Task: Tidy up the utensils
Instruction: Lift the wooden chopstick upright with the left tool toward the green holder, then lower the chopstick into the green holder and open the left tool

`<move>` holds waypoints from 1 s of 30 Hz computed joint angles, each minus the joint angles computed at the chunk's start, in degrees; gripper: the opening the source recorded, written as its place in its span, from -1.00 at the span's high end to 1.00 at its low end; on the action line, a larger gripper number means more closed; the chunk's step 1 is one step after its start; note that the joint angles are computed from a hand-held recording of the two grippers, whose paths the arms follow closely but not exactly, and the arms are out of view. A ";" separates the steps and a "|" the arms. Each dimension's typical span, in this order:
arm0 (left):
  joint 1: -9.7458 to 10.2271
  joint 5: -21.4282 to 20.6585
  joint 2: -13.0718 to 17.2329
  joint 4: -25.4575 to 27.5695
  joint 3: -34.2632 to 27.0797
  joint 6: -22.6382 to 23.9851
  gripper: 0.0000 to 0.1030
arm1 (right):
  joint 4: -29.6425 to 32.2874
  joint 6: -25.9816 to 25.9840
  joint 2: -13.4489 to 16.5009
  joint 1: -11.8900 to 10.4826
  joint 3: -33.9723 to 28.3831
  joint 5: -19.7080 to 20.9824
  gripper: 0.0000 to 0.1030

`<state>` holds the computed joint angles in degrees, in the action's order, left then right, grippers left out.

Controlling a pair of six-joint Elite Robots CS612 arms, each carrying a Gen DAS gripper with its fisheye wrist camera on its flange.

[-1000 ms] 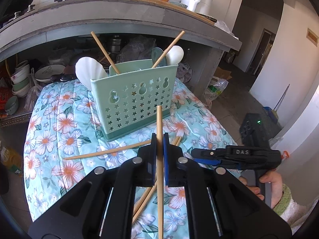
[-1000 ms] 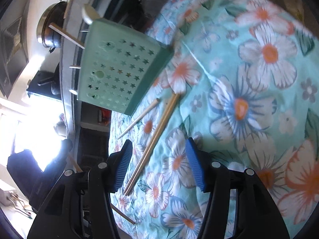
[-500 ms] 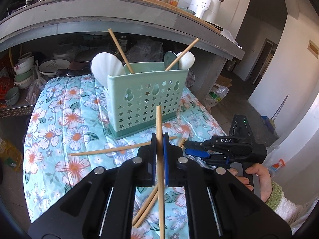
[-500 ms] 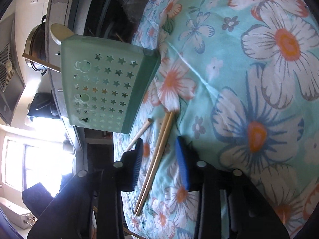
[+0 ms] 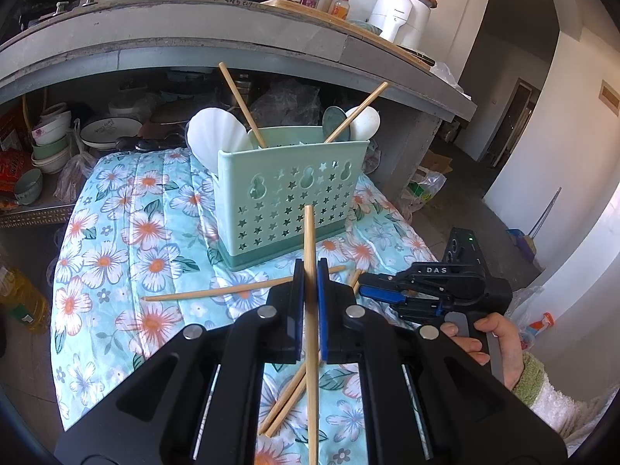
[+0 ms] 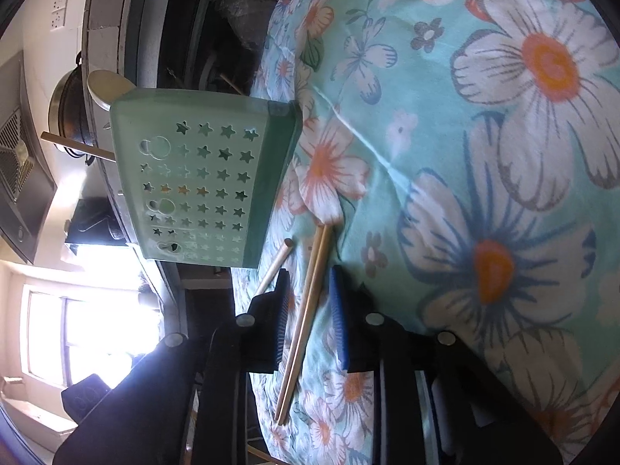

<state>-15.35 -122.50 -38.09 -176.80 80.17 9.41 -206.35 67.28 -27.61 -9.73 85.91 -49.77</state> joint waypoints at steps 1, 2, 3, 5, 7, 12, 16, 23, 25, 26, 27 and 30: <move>-0.02 0.03 -0.08 -0.19 0.14 -0.04 0.91 | 0.02 0.01 0.03 0.04 -0.10 -0.35 0.59; -0.04 0.06 -0.18 -0.49 0.33 -0.11 0.91 | 0.23 -0.19 -0.02 0.17 -0.10 -0.88 0.62; -0.05 0.10 -0.28 -0.70 0.53 -0.15 0.91 | 0.52 -0.44 -0.05 0.24 -0.19 -1.20 0.65; -0.06 0.21 -0.43 -1.14 0.79 -0.37 0.91 | 0.62 -0.39 -0.01 0.41 -0.37 -1.80 0.76; -0.03 0.25 -0.62 -1.59 1.08 -0.69 0.91 | -0.22 0.78 0.36 0.46 -0.67 -1.76 0.86; 0.18 0.61 -1.03 -2.95 1.52 -1.70 0.91 | -5.25 2.66 -0.30 0.00 1.94 -2.46 0.87; 0.50 -0.09 -1.18 -3.85 0.97 -3.13 0.91 | -9.89 2.57 -1.80 -0.70 5.09 -3.57 0.88; 0.49 -1.73 -0.65 -10.98 -2.77 -8.28 0.91 | -17.98 1.35 -5.11 -2.44 10.27 -5.88 0.89; 0.29 -1.87 -0.28 -13.98 -4.16 -10.16 0.91 | -20.18 0.71 -6.11 -2.95 11.75 -6.95 0.89; 0.07 -1.50 0.05 -16.29 -5.21 -11.59 0.91 | -20.92 0.45 -6.49 -3.14 12.32 -7.35 0.89; -0.13 -1.02 0.28 -18.08 -6.07 -12.74 0.91 | -21.56 0.25 -6.77 -3.29 12.81 -7.67 0.89; -0.82 1.25 1.35 -23.69 -9.34 -16.32 0.91 | -23.16 -0.14 -7.53 -3.66 13.89 -8.63 0.89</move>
<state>-16.17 -121.25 -36.73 -200.49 70.83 -6.91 -229.51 67.14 -35.13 -13.39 99.80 -58.40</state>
